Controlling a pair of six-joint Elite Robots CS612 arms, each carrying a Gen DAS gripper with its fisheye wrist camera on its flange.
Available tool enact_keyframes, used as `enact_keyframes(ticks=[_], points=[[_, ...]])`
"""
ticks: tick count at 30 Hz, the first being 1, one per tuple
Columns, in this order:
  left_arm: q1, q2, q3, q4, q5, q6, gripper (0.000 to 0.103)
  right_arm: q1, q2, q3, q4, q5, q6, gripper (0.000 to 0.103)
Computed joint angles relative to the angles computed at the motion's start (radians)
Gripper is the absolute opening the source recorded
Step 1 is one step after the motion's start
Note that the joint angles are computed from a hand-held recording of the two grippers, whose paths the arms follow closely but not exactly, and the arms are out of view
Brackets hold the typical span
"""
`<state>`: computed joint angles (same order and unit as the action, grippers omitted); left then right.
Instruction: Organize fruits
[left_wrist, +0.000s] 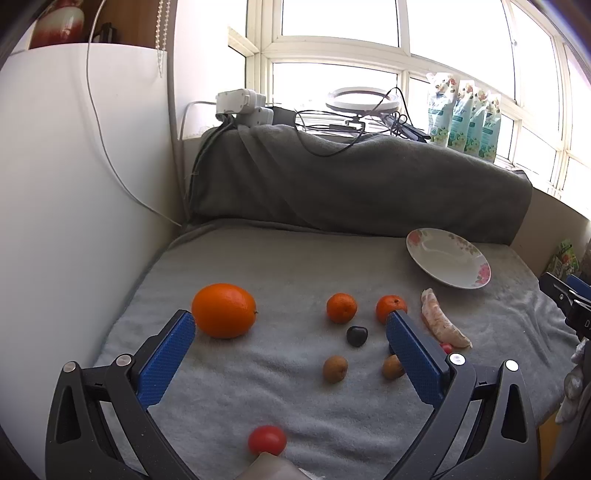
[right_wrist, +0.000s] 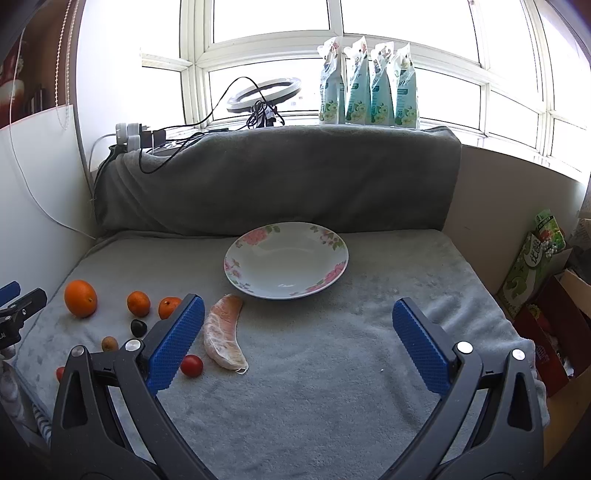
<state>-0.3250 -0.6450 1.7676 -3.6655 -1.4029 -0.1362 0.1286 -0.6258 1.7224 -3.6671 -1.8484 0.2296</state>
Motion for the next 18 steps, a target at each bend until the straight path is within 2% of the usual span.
enact_keyframes(ticks=[18], points=[[0.0, 0.001, 0.001, -0.003, 0.0, 0.0, 0.102, 0.0, -0.001, 0.001, 0.003, 0.01, 0.002, 0.103]])
